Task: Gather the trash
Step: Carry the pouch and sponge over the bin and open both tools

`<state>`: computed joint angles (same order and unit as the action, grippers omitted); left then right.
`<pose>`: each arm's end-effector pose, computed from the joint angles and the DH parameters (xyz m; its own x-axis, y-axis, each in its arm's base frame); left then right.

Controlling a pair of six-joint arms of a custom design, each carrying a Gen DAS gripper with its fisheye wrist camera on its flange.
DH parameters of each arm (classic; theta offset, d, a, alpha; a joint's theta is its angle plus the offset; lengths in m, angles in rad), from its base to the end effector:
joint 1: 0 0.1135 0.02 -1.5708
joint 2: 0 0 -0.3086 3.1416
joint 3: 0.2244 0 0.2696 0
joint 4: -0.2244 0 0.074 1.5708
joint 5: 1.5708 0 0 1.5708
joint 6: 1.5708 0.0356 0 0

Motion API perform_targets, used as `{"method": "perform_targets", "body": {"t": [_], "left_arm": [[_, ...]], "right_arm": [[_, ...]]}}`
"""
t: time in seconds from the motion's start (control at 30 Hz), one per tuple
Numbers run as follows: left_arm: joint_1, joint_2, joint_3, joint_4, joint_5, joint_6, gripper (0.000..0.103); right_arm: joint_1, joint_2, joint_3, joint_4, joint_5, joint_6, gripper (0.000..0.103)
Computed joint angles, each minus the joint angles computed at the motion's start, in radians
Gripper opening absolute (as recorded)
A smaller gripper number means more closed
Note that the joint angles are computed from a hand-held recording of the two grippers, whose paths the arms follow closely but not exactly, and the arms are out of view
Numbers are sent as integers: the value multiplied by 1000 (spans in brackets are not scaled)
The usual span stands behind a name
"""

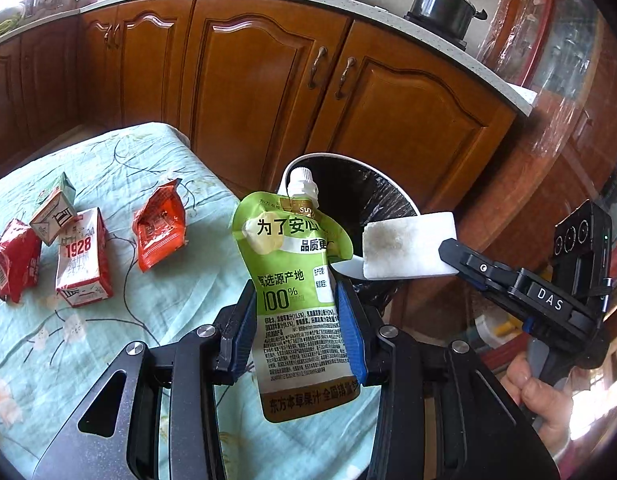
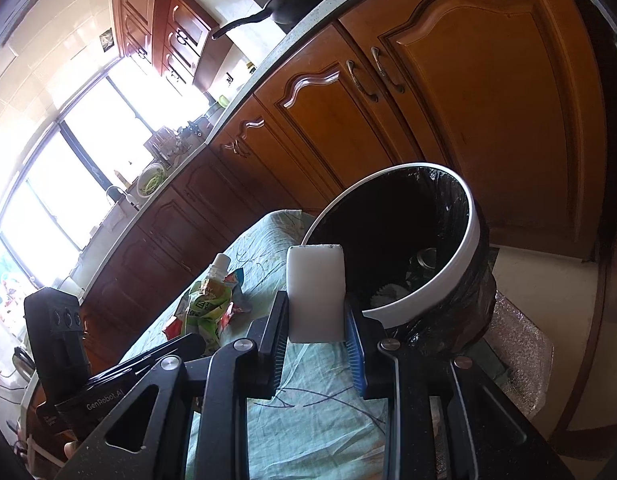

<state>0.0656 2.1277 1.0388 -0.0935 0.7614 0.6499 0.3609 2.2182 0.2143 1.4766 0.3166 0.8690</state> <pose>0.3966 0.0014 0.0780 -0.6062 0.3991 -0.6879 0.7286 0.6254 -0.2792 0.2317 0.0756 0.0416 -0.3680 0.6368 -0.6775 0.3054 0.7710 0.5588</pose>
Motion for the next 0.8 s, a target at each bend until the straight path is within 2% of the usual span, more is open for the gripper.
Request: {"method": "perform_targets", "body": {"t": [0.27, 0.57, 0.8], "left_arm": [[-77, 11, 28, 7, -29, -23, 37], [-185, 43, 104, 13, -79, -87, 37], [-247, 104, 231, -56, -113, -138, 37]], "right_arm": [[-63, -31, -14, -21, -5, -28, 27], [-147, -153, 52, -277, -9, -117, 27], [-210, -199, 142, -478, -39, -182, 27]]}}
